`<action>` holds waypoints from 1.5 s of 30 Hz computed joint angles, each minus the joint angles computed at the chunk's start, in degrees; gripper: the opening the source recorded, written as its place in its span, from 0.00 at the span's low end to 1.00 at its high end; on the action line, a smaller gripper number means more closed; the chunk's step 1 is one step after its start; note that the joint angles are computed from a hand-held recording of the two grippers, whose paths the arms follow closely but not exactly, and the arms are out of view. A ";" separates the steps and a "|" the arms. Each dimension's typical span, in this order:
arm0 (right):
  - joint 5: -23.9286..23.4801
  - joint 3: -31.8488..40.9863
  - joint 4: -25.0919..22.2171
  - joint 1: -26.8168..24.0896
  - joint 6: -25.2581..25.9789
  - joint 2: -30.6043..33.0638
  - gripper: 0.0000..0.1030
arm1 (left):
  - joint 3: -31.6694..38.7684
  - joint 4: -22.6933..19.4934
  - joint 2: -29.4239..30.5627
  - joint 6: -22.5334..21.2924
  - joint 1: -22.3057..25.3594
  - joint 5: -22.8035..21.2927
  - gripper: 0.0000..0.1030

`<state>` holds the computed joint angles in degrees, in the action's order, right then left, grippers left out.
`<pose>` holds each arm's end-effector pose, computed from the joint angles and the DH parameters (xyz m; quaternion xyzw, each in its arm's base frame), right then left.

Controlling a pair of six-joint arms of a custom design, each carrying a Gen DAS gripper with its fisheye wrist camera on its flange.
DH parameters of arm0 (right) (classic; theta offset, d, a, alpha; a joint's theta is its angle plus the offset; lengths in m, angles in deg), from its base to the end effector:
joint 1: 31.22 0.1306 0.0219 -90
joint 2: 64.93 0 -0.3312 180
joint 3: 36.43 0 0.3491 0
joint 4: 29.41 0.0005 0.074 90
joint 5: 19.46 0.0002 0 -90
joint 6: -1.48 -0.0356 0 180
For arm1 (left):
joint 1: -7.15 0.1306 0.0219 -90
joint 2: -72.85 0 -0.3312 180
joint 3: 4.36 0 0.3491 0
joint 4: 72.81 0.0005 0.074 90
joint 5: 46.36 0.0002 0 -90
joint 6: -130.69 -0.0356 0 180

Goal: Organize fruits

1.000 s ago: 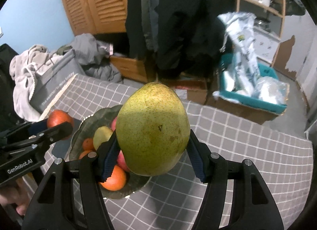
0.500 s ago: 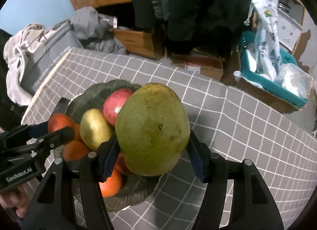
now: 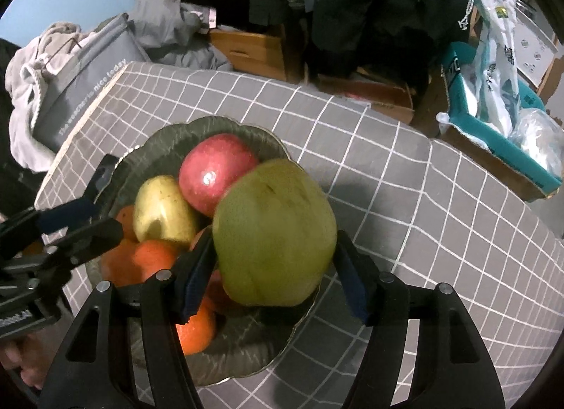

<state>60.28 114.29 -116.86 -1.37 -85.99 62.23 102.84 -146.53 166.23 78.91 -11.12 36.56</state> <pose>0.5086 0.2986 0.4361 -0.2899 0.9261 0.1378 0.1980 0.4144 -0.1327 0.4499 -0.1827 0.9465 -0.0701 0.2565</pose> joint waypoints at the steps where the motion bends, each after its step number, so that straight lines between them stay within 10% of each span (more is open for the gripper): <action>1: -0.82 -0.88 1.30 -0.18 -0.23 -0.83 0.67 | 0.06 -0.08 -0.19 0.17 -0.02 -0.27 0.63; 45: 13.48 -3.24 11.79 -2.23 -0.70 -21.78 0.85 | 25.23 -11.08 -0.10 -3.47 -11.61 -22.69 0.97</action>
